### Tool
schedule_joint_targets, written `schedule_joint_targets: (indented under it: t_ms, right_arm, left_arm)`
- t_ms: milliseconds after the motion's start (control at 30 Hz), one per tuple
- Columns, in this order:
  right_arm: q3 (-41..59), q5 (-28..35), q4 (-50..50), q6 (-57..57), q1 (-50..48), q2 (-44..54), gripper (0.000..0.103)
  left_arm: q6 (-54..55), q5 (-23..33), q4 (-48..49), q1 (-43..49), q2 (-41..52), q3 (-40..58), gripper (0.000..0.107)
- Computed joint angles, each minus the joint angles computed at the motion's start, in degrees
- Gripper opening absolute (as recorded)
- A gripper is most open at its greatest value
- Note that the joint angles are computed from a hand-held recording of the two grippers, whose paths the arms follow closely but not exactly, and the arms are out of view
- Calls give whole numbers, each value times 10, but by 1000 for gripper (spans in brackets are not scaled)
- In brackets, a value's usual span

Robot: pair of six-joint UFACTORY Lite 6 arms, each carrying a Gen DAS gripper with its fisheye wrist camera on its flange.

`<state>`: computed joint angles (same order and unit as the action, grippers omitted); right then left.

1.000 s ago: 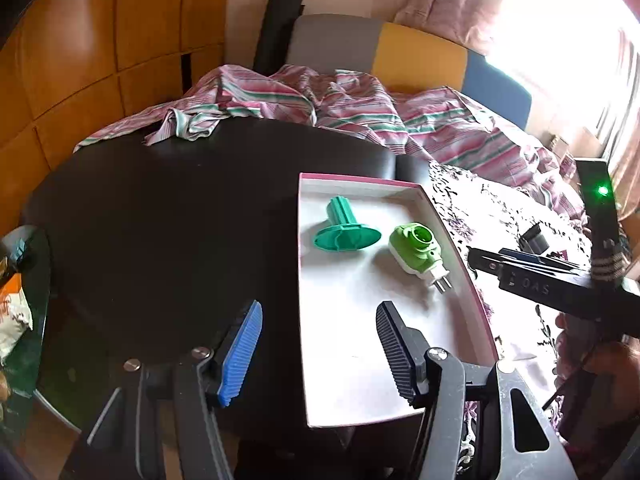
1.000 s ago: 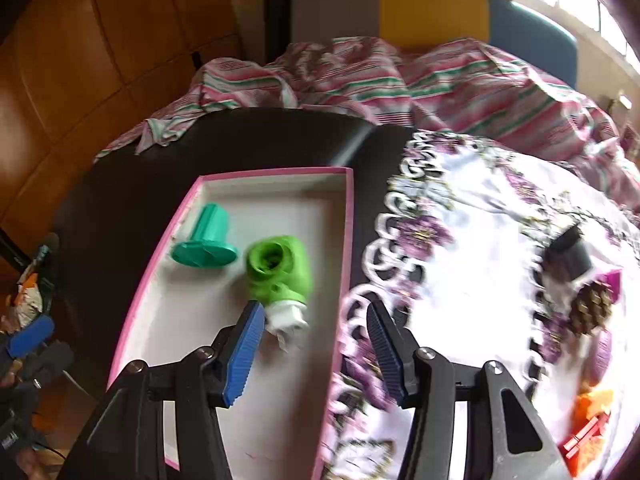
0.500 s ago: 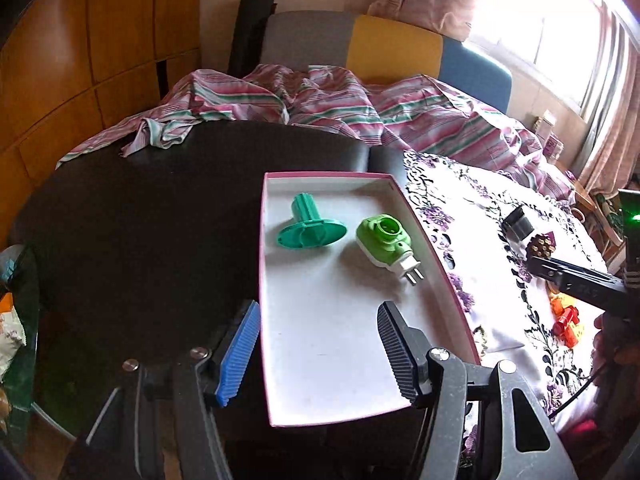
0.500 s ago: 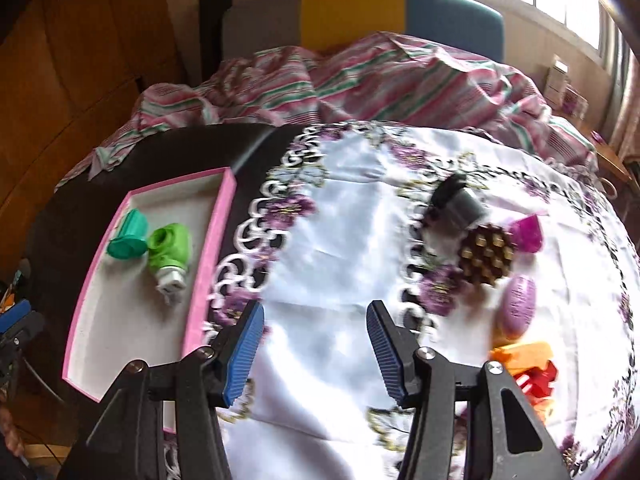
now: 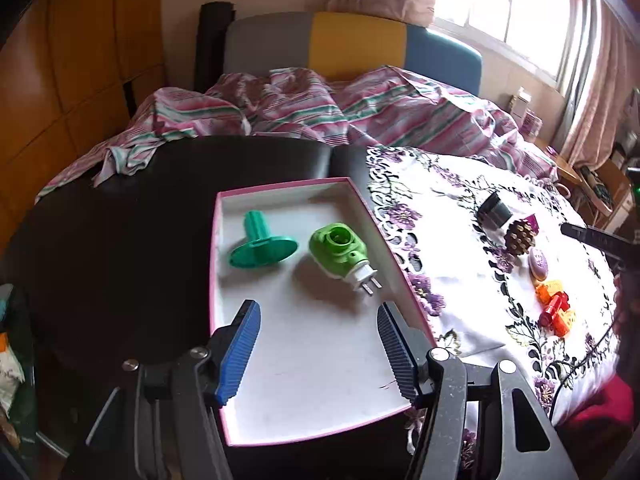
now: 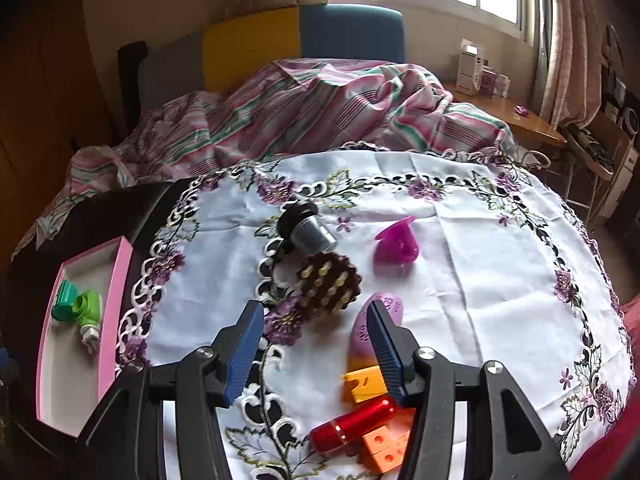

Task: Organize rigid objects
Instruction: 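Withdraw the right gripper from the tray back over the tablecloth, then grasp the black cylindrical cup with left while right reaches toward the brown claw clip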

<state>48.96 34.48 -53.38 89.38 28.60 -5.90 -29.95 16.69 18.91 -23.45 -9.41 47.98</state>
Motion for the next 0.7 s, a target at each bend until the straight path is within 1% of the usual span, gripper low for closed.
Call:
schedule_joint_targets:
  t_ms: [200, 333, 367, 400, 467, 500, 567, 633, 700]
  right_arm:
    - [-50, -45, -84, 71, -91, -14, 54]
    - [-125, -88, -163, 183, -149, -42, 54]
    - [-139, -101, -152, 182, -169, -46, 54]
    - [-145, -114, -117, 166, -195, -43, 54]
    - [-171, -176, -89, 154, -251, -71, 54]
    - [-177, -194, -72, 137, -269, -79, 54]
    - [-181, -191, -49, 127, -280, -87, 54]
    - [-186, -225, 27, 57, -303, -89, 54]
    - [-179, -224, 56, 35, -300, -84, 54]
  left_arm:
    - [48, 21, -54, -35, 62, 71, 62]
    - [106, 40, -118, -56, 132, 150, 62]
    - [124, 43, -139, -59, 148, 165, 62]
    - [143, 47, -164, -61, 168, 186, 62]
    - [170, 54, -201, -70, 204, 222, 62]
    - [178, 59, -214, -75, 222, 239, 62]
    - [195, 72, -244, -88, 262, 281, 62]
    - [207, 84, -265, -102, 299, 323, 62]
    - [231, 111, -292, -113, 352, 392, 62]
